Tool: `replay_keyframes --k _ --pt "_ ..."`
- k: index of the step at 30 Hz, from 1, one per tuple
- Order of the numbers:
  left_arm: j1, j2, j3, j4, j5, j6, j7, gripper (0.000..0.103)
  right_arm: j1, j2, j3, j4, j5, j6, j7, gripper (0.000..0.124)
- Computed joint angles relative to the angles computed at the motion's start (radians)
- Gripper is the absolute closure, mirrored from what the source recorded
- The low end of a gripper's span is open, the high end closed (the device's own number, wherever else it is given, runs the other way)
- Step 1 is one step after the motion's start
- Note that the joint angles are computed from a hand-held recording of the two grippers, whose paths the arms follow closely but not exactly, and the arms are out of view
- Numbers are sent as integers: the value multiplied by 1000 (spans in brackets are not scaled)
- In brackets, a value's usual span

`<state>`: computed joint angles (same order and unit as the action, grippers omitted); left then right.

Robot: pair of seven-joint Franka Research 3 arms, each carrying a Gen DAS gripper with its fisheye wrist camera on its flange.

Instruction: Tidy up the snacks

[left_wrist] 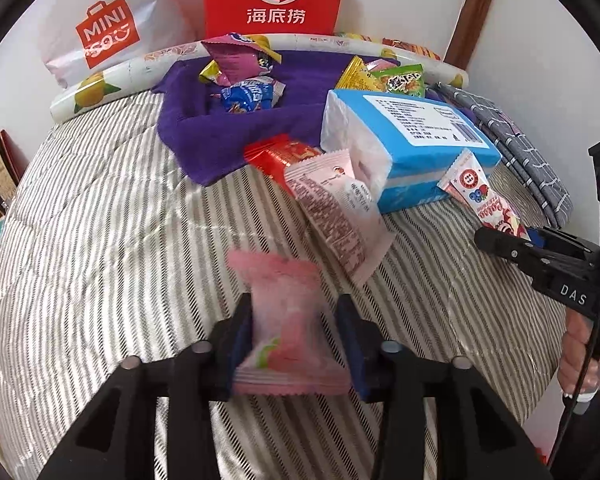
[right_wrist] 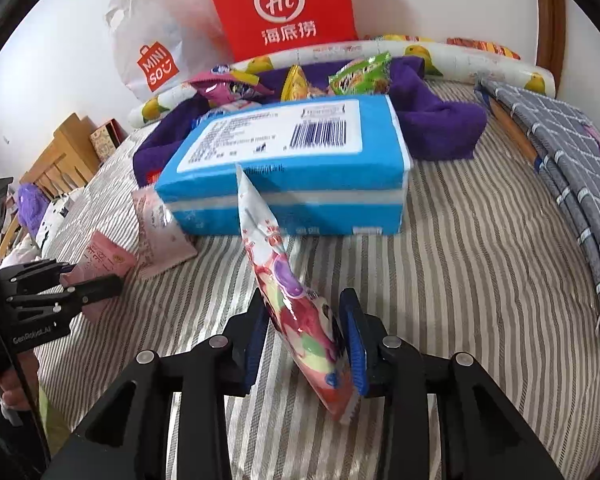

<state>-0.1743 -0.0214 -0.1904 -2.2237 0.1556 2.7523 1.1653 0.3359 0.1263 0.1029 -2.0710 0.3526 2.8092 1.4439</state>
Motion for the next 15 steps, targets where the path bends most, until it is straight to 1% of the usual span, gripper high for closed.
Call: replay_keyframes --k 1,2,3,4,5,6,9,15 --pt "1 6 -4 6 65 -4 -49 62 3 1 -2 0 -12 6 8 91" --pt "1 8 -6 10 108 -10 -80 62 6 0 -5 -4 -24 15 14 98" --pt "1 9 -7 14 165 -19 -123 70 9 -5 -7 -13 -38 30 23 98" --pt "1 8 -7 14 186 -22 -141 73 8 -15 -5 -26 -34 43 16 99" --pt "2 3 -5 9 177 -16 -137 74 4 -27 -1 -39 -20 48 0 100" --pt "2 -3 -3 2 145 -6 -120 74 2 -36 1 -47 -10 47 -10 100" --pt "-2 -17 8 -17 -27 16 -21 74 1 -68 -6 -75 -25 37 14 100" --pt "-10 -55 15 -54 -138 34 28 74 -7 -106 -15 -115 -66 23 81 100"
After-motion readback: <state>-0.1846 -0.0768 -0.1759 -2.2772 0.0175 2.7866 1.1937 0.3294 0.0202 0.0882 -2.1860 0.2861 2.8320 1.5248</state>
